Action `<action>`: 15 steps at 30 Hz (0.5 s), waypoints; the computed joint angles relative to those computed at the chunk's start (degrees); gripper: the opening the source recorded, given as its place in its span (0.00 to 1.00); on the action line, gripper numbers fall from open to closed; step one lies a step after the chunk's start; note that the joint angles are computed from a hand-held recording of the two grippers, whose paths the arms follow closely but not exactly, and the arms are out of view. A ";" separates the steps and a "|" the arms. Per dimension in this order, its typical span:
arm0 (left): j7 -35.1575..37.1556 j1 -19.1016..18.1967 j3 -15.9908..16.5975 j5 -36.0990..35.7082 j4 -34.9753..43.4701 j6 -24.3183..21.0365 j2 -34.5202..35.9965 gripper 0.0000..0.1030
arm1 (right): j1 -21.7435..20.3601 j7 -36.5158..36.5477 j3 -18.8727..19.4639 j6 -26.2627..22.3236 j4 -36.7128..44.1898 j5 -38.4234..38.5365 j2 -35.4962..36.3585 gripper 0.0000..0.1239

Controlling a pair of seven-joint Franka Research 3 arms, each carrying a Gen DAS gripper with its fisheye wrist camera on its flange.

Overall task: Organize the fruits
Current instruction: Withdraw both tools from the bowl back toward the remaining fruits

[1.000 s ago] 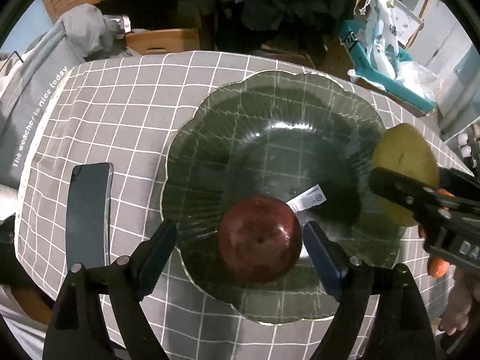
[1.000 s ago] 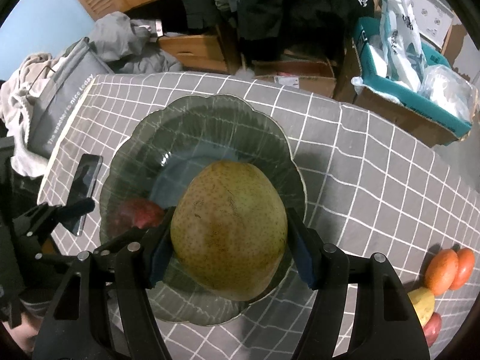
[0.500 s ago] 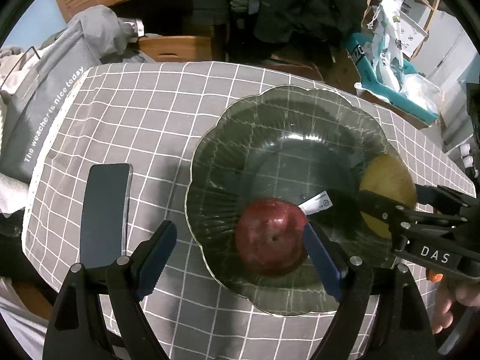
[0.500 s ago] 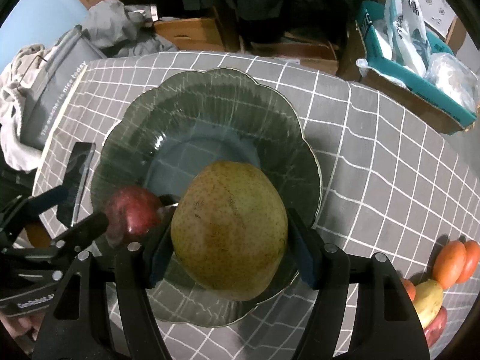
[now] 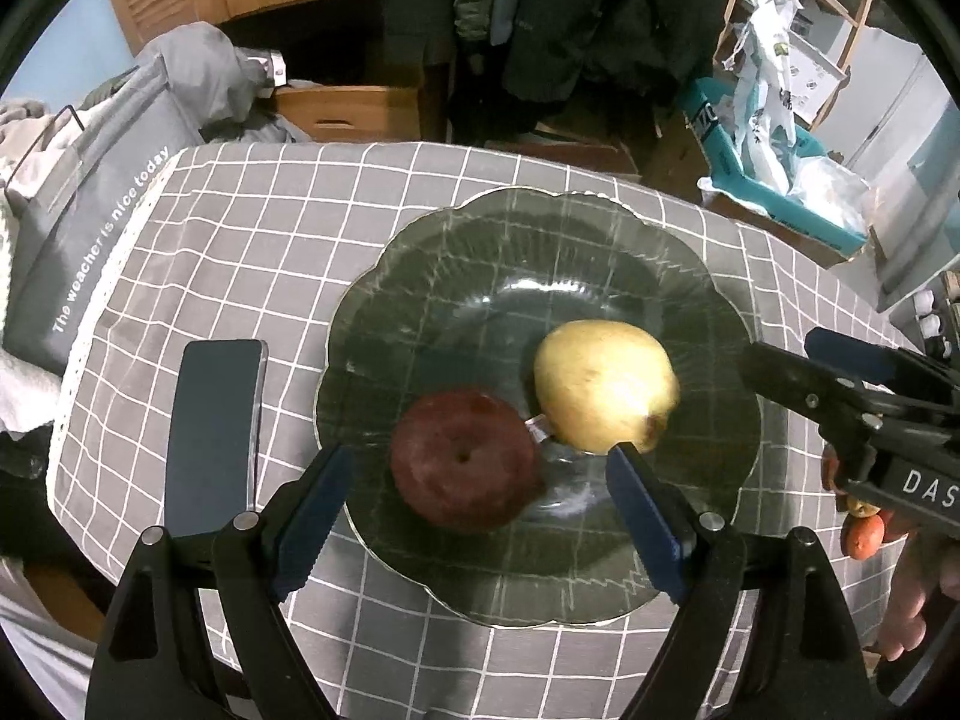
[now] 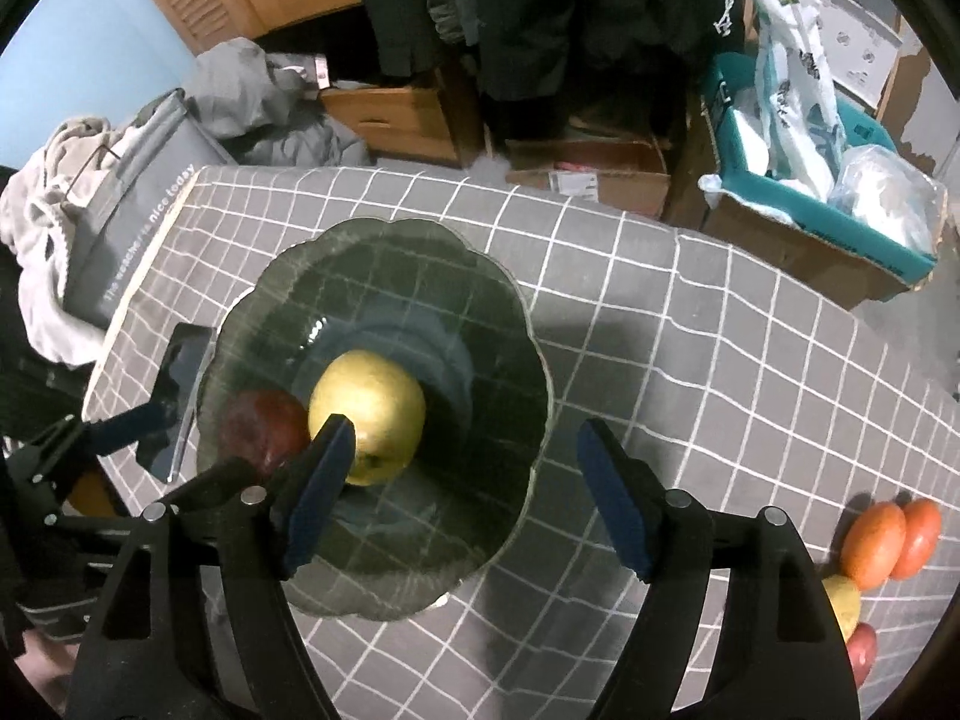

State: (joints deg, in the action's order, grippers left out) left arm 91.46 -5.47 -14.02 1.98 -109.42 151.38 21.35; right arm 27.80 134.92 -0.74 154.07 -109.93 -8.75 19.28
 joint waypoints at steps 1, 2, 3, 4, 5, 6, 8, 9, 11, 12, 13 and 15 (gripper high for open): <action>0.11 0.09 -0.12 -0.17 -0.05 0.08 -0.10 0.85 | 0.32 0.55 -0.37 -0.24 -0.21 -0.62 -0.35 0.62; 0.22 0.18 -0.24 -0.37 -0.15 0.19 -0.25 0.85 | 0.59 1.20 -0.66 -0.35 -0.46 -1.29 -0.68 0.62; 0.45 0.31 -0.44 -0.69 -0.25 0.32 -0.42 0.85 | 1.03 2.23 -1.13 -0.62 -0.81 -2.44 -1.22 0.62; 0.66 0.37 -0.59 -0.96 -0.34 0.47 -0.60 0.85 | 1.28 3.13 -1.41 -0.87 -1.05 -3.51 -1.63 0.62; 0.74 0.35 -0.67 -1.12 -0.49 0.65 -0.83 0.85 | 1.49 4.10 -1.65 -1.17 -1.39 -4.66 -2.18 0.62; 1.00 0.42 -0.80 -1.38 -0.68 0.83 -1.04 0.85 | 1.58 4.96 -1.74 -1.44 -1.62 -5.70 -2.61 0.62; 1.59 0.54 -1.09 -1.97 -1.12 1.26 -1.56 0.85 | 2.00 7.22 -2.13 -2.13 -2.39 -8.80 -3.87 0.62; 1.75 0.50 -1.12 -2.13 -1.27 1.43 -1.77 0.85 | 2.07 8.31 -2.15 -2.76 -2.46 -10.36 -4.29 0.62; 2.37 0.57 -1.39 -2.77 -1.71 1.88 -2.33 0.85 | 2.05 10.33 -2.01 -3.99 -2.68 -13.39 -5.18 0.62; 2.66 0.58 -1.46 -3.03 -1.83 2.04 -2.50 0.85 | 2.05 11.58 -1.94 -4.65 -2.97 -15.09 -5.86 0.62; 2.89 0.55 -1.59 -3.35 -2.10 2.29 -2.88 0.85 | 1.88 12.59 -1.70 -5.25 -3.26 -16.47 -6.53 0.62; 3.42 0.51 -1.79 -3.97 -2.35 2.57 -3.36 0.85 | 1.29 14.19 -1.00 -6.06 -3.86 -18.82 -7.77 0.62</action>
State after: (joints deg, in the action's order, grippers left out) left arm 94.87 -4.95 -15.81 -1.99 -111.77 153.95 17.99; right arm 29.09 149.11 -1.74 148.00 -113.80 -27.57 11.51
